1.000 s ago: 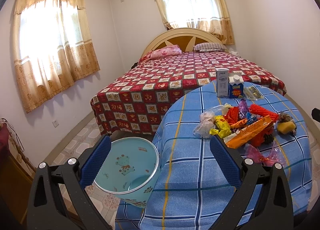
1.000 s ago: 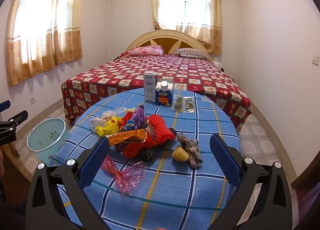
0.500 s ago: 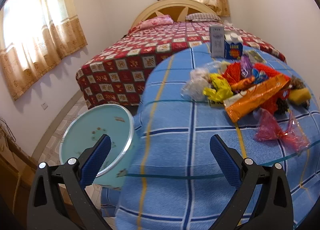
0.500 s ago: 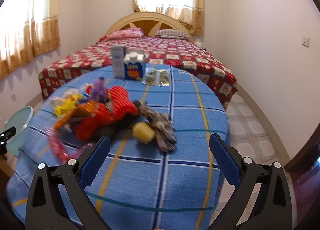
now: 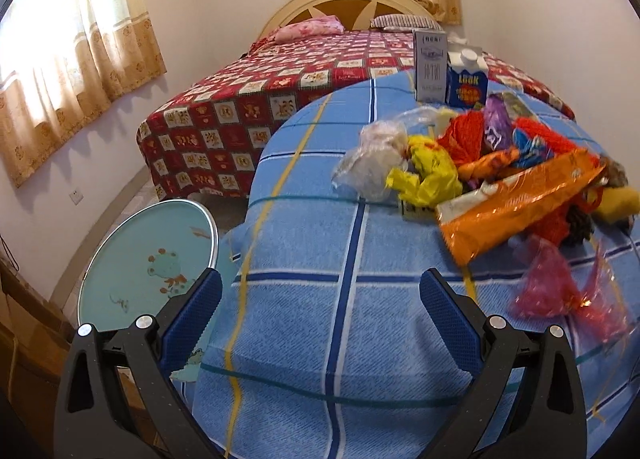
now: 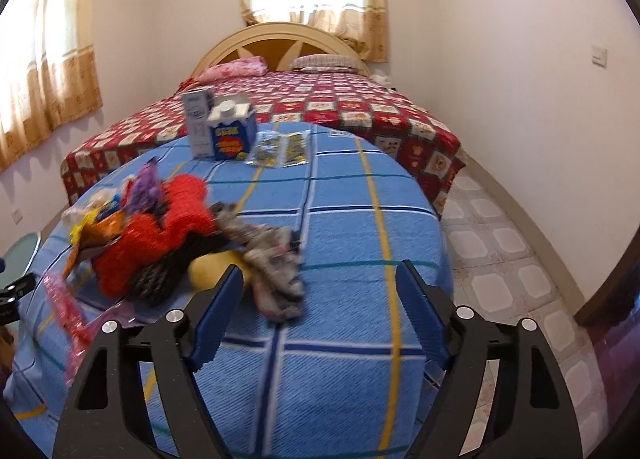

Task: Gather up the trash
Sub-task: 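Reach the left gripper into the pile and grasp the pink plastic bag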

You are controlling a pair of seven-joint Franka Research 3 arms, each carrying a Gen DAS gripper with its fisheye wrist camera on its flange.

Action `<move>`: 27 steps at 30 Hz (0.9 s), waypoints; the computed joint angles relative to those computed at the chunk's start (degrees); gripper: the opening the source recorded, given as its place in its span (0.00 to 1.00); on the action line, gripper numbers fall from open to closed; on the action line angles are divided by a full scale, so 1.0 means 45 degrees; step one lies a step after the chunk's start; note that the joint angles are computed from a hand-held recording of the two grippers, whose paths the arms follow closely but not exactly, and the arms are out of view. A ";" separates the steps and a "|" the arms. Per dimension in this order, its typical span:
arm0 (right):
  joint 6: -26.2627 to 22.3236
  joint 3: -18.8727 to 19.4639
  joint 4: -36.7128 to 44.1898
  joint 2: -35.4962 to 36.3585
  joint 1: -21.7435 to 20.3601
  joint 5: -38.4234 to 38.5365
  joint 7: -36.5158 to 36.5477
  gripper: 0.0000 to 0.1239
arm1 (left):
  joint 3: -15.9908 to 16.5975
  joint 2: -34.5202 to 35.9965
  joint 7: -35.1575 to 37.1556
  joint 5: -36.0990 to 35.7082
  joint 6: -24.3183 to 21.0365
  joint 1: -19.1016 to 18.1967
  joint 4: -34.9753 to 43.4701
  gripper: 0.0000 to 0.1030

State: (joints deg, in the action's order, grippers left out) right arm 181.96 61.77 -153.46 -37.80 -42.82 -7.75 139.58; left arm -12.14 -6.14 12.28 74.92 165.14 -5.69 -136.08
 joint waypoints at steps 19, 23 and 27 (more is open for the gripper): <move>0.0256 -0.0201 -0.0597 0.0336 0.0357 0.0306 -0.0832 0.60 | -0.0596 -0.0641 -0.0262 0.0402 0.1753 -0.0092 -0.0141 0.94; 0.0395 0.0145 -0.0682 0.0382 -0.0045 0.0283 -0.0696 0.62 | -0.0667 0.0079 0.0595 -0.0174 0.1769 -0.0418 0.0213 0.94; 0.0531 0.0345 -0.0861 0.0249 -0.0397 0.0402 -0.0583 0.63 | -0.0371 0.0697 0.2140 -0.1937 0.1883 -0.0759 0.0339 0.93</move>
